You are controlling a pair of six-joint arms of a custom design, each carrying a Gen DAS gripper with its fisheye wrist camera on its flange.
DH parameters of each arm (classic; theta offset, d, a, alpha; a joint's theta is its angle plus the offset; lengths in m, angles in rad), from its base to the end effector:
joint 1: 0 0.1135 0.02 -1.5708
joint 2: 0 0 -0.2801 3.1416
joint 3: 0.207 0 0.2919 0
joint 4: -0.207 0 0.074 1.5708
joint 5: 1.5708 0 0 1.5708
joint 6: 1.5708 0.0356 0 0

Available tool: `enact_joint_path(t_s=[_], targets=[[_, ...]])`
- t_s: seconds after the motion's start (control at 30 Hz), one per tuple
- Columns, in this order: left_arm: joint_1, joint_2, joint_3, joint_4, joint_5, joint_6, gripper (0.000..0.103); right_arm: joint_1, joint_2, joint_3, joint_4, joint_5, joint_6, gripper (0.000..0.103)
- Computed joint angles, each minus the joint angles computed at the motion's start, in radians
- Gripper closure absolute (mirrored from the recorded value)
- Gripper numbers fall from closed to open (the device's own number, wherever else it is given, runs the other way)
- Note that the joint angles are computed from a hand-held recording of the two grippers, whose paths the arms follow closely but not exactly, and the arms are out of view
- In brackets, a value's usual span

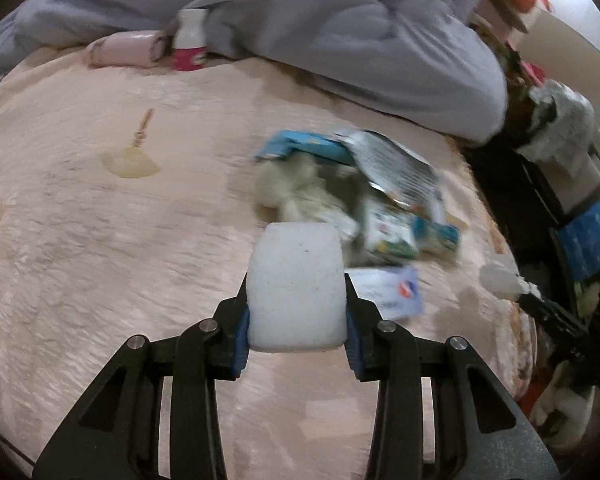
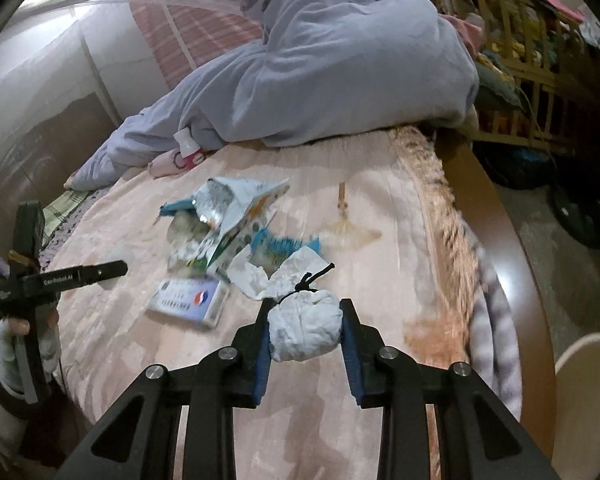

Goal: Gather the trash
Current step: 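Carry the tissue and sponge over the cream bucket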

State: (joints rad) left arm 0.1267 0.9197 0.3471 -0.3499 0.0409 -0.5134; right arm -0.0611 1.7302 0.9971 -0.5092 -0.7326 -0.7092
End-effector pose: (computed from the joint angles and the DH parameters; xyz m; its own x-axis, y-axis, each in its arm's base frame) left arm 0.1877 0.0224 0.1446 -0.6388 -0.5761 -0.5100 -0.4770 0.8166 -0.3250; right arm 0.3501 0.0024 0.1484 -0.6063 -0.4480 -0.6571 -0.7442 0.6108 0.2703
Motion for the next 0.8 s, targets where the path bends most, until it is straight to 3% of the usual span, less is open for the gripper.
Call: enact_joint_path(t_s=[0.5,0.8], targets=[[-0.378,0.069,0.111,-0.020,-0.148,-0.163,0.067,-0.173,-0.054,-0.022,-0.170,-0.092,-0.150,0.073],[-0.547,0.249,0.245,0.013,-0.214,-0.193,0.067,-0.266,-0.035,0.018,-0.217,-0.113,-0.198,0.073]])
